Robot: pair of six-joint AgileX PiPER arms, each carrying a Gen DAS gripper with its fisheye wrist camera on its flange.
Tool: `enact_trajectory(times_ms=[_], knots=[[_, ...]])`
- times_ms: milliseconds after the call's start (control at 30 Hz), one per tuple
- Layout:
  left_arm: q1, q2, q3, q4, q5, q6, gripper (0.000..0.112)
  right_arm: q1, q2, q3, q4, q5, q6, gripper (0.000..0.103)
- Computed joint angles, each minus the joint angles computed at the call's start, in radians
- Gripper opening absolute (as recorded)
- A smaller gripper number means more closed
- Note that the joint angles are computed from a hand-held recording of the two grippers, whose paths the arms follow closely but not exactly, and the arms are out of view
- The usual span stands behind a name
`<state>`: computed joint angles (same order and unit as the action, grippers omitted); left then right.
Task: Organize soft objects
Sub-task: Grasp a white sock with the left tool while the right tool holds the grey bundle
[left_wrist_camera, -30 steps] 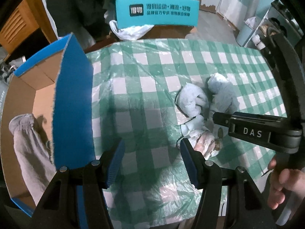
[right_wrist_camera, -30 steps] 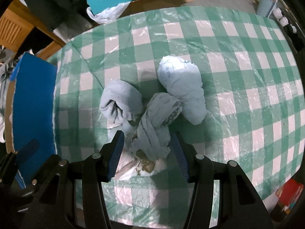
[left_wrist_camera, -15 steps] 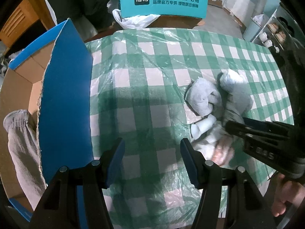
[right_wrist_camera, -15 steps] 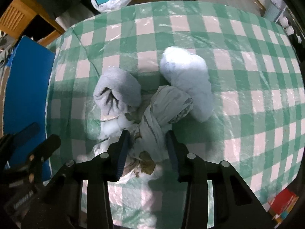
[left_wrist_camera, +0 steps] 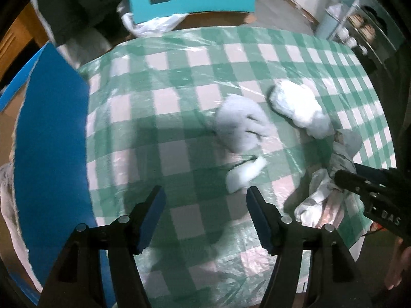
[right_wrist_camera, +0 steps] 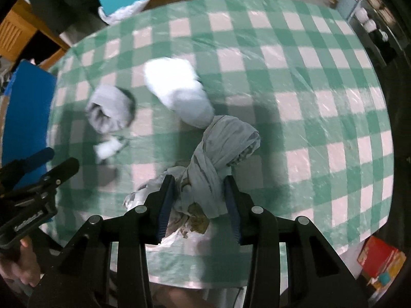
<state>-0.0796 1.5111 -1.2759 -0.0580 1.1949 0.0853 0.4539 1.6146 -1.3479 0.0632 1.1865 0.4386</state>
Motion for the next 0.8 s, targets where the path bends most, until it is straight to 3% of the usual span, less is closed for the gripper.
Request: enact_trajectory(times_ms=[367,800], knots=[[-0.092,0.048,0.031,0.008,-0.056,0.000,0.071,-0.040,0.019,0.025,0.035,-0.041,-0.028,0.041],[-0.108,0.093,0.032,-0.046,-0.088,0.007,0.071,-0.038,0.027,0.035,0.033,-0.044,-0.031,0.047]])
